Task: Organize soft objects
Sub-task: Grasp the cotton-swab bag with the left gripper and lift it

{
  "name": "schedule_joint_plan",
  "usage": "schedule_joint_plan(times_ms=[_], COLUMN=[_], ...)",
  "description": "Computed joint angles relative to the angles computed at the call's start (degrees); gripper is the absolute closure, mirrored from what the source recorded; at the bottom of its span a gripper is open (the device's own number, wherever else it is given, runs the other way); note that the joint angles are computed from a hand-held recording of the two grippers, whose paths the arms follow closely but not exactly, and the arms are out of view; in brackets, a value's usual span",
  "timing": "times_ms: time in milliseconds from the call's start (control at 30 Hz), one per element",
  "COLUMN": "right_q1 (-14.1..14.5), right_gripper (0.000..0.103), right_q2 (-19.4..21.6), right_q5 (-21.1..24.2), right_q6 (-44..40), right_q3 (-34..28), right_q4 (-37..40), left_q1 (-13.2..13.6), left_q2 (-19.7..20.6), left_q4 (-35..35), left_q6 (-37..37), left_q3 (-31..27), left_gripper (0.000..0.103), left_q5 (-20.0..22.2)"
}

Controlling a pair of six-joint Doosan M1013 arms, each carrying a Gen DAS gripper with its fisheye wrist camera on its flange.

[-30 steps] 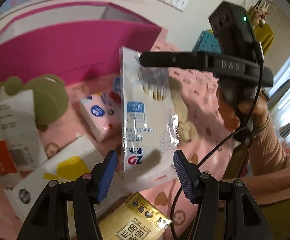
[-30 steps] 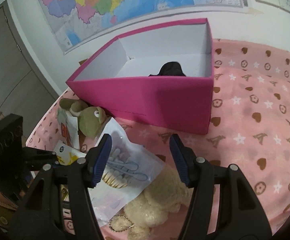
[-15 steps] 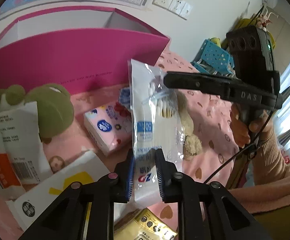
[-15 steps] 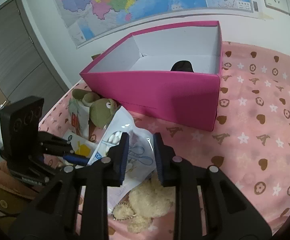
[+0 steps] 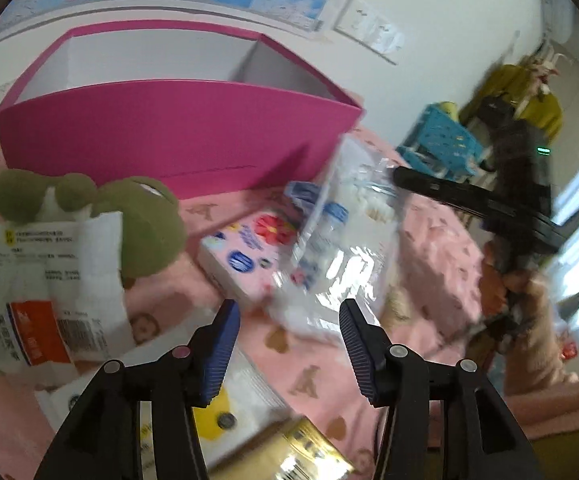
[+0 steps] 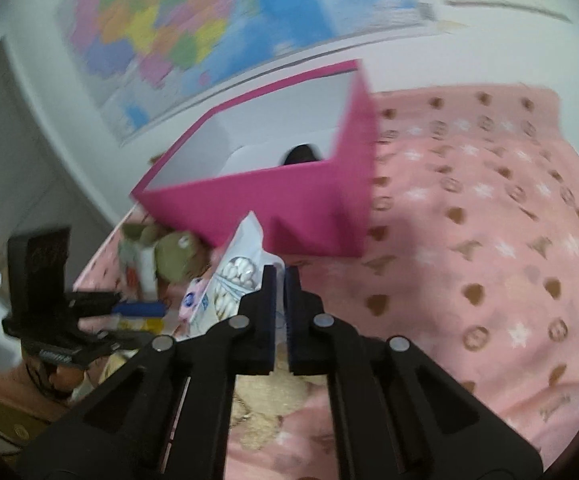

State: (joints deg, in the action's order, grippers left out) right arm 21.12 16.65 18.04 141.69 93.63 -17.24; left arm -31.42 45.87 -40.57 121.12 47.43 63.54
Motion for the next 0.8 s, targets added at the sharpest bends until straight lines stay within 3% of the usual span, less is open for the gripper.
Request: schedule_joint_plan(times_ms=[133, 233, 367, 400, 433, 467, 533, 600, 700, 800], right_q1=[-0.56, -0.89, -0.9, -0.89, -0.77, -0.65, -0.74, -0.94, -1.38, -0.89], right_gripper=[0.1, 0.1, 0.097, 0.096, 0.092, 0.089, 0.061, 0.055, 0.056, 0.074], right_q2=[-0.88, -1.12, -1.07, -0.97, -0.84, -0.76, -0.53, -0.13, 0.91, 1.7], right_q5=[-0.22, -1.85, -3.45, -3.57, -3.32, -3.25, -3.08, -2.65, -1.41, 0.3], right_q6=[10.13, 10.74, 3.93, 0.0, -1.69, -3.31, -7.32, -10.29, -19.75, -22.9], right_q3=[2.17, 3.55, 3.77, 3.55, 3.16, 2.89, 2.36, 1.69, 0.4, -0.85], right_q4=[-4.31, -1.52, 5.14, 8.38, 9.36, 10.06, 12.63, 14.87, 22.62, 23.37], left_q1=[-0.54, -1.42, -1.25, -1.07, -0.9, -0.68, -0.33, -0.09, 0.08, -0.02], left_q2=[0.26, 1.83, 3.47, 3.5, 3.4, 3.29, 3.11, 2.97, 3.19, 2.63], left_q4=[-1.04, 1.89, 0.18, -0.42, -0.79, -0.97, -1.37, -0.64, -0.54, 0.06], left_q6=[2.71, 0.16, -2.99, -3.51, -3.56, -3.53, -3.94, -4.64, -5.76, -5.52], left_q3=[-0.25, -2.67, -4.85, -4.82, -4.6, -4.27, -3.73, -3.38, -3.81, -3.05], left_gripper=[0.049, 0.05, 0.052, 0.059, 0.071, 0.074, 0.078, 0.08, 0.081, 0.081], left_q5=[3.4, 6.43, 9.19, 8.58, 8.06, 7.62, 7.05, 6.57, 6.97, 5.82])
